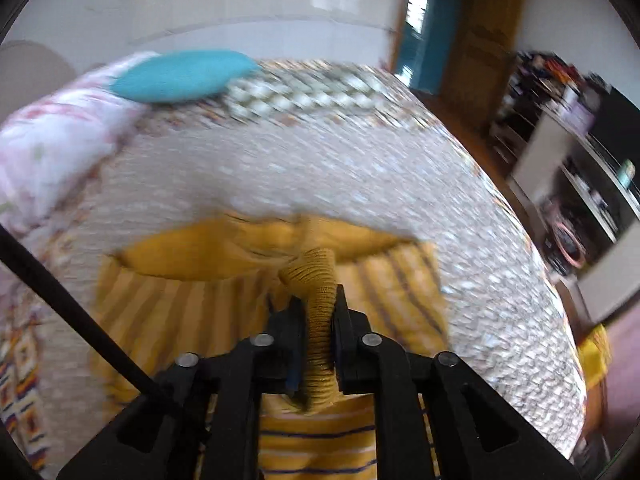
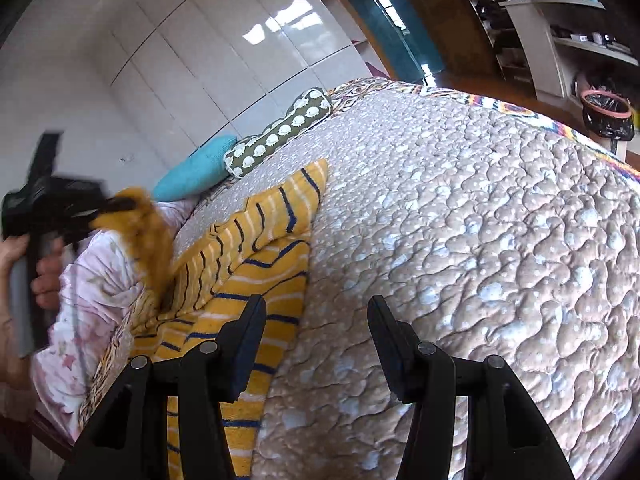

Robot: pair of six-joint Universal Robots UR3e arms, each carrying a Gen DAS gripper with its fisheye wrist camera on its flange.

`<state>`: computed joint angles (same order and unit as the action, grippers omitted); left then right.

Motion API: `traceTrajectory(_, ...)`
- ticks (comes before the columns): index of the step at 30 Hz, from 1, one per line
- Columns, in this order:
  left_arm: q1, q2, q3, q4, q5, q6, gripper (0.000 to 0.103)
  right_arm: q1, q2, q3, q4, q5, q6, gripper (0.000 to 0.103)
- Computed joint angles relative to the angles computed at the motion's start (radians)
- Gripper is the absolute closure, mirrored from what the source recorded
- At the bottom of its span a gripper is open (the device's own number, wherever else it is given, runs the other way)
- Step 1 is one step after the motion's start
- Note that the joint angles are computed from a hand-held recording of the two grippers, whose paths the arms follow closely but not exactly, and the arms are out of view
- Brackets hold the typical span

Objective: Fold small clothes

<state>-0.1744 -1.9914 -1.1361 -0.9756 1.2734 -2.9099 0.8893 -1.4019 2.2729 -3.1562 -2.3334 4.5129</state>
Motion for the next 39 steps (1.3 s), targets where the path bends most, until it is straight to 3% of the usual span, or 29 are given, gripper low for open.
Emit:
traceTrajectory(3,-0.027,-0.021,-0.019,-0.01,-0.022,0.004,0.065,0.008,-0.011,-0.008,0.059,-0.013,0.009,0.045)
traceTrajectory(5,-0.011,0.0,-0.068,-0.005,-0.073,0.015,0.046,0.002,-0.008,-0.014,0.072,-0.011,0.003,0.045)
traceTrajectory(9,0.087,0.152,-0.262,0.0,-0.151,0.131,0.043,-0.029,0.017,-0.009,0.019,0.028,-0.027,0.045)
traceTrajectory(13,0.33,0.415,-0.544,-0.004,-0.212,0.314,0.031,-0.028,0.059,-0.042,0.023,0.025,-0.052,0.045)
traceTrajectory(17,0.632,0.624,-0.756,-0.032,-0.233,0.478,0.031,-0.017,0.077,-0.105,0.014,0.032,-0.113,0.045)
traceTrajectory(20,0.85,0.733,-0.897,0.003,-0.257,0.599,0.031,-0.056,0.075,-0.206,-0.003,0.073,-0.276,0.045)
traceTrajectory(22,1.006,0.79,-0.959,-0.04,-0.308,0.677,0.031,-0.134,0.077,-0.3,0.039,0.168,-0.422,0.045)
traceTrajectory(24,1.101,0.79,-0.958,-0.122,-0.345,0.722,0.029,-0.236,0.097,-0.399,0.131,0.273,-0.495,0.045)
traceTrajectory(28,1.247,0.743,-0.926,-0.339,-0.398,0.824,0.029,-0.4,0.205,-0.588,0.347,0.426,-0.534,0.045)
traceTrajectory(32,1.274,0.737,-0.953,-0.33,-0.405,0.882,0.029,-0.44,0.317,-0.783,0.586,0.449,-0.566,0.046)
traceTrajectory(33,1.279,0.743,-0.968,-0.309,-0.409,0.894,0.029,-0.442,0.326,-0.797,0.603,0.454,-0.576,0.056)
traceTrajectory(34,1.274,0.752,-0.99,-0.272,-0.412,0.891,0.029,-0.443,0.339,-0.827,0.635,0.458,-0.588,0.085)
traceTrajectory(35,1.272,0.756,-1.006,-0.246,-0.413,0.891,0.029,-0.439,0.344,-0.849,0.659,0.459,-0.599,0.098)
traceTrajectory(39,1.257,0.719,-1.008,-0.198,-0.415,0.874,0.029,-0.407,0.285,-0.798,0.624,0.373,-0.604,0.099)
